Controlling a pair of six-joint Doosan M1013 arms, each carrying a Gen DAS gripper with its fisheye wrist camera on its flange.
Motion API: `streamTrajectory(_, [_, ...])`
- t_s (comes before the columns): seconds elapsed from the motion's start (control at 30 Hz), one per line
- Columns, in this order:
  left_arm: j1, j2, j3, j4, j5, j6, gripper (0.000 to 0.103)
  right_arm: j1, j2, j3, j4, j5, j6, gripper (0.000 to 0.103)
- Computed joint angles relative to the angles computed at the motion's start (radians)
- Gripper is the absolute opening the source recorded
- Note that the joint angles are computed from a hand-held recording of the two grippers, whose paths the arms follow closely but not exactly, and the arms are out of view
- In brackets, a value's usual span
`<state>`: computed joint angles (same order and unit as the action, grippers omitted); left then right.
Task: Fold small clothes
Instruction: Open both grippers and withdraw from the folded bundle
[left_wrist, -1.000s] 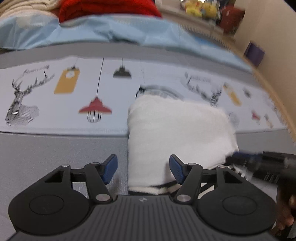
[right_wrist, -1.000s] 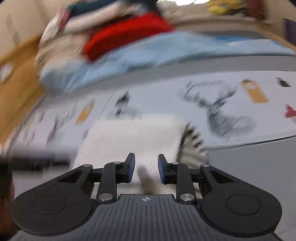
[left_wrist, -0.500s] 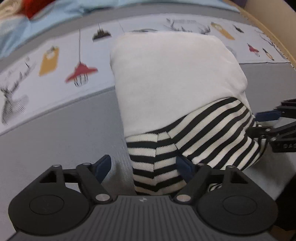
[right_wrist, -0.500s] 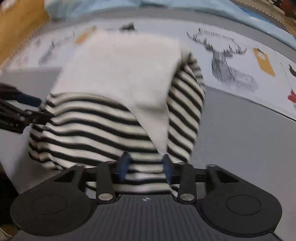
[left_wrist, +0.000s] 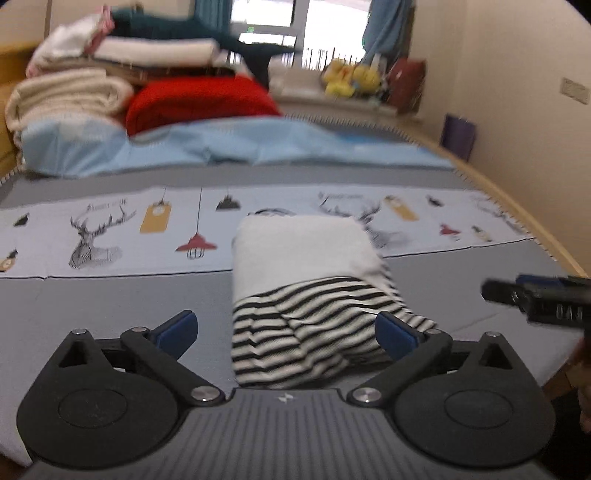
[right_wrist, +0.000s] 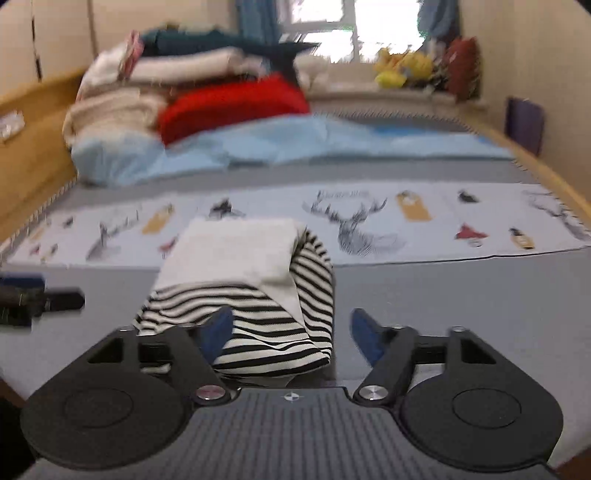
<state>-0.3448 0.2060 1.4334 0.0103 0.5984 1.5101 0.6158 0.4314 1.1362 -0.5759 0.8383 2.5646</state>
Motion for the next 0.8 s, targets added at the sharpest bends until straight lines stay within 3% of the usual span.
streamTrajectory(0.07, [-0.025,-0.031,0.048,0.094,-0.035,-0.083,0.102,0.023,-0.029,0.039,-0.074,-0.024,0.099,0.083])
streamTrajectory(0.23, [-0.064,-0.044,0.079,0.285,0.022,-0.265,0.102,0.054,-0.045,0.059,-0.107,0.003,0.157,0.085])
streamTrajectory(0.47, [-0.043,-0.014,0.039,0.227,0.124,-0.314,0.102,0.074,-0.022,0.028,-0.075,0.054,0.051,0.085])
streamTrajectory(0.8, [-0.044,-0.005,0.033,0.202,0.137,-0.305,0.102,0.081,0.004,-0.007,-0.027,0.076,-0.039,0.085])
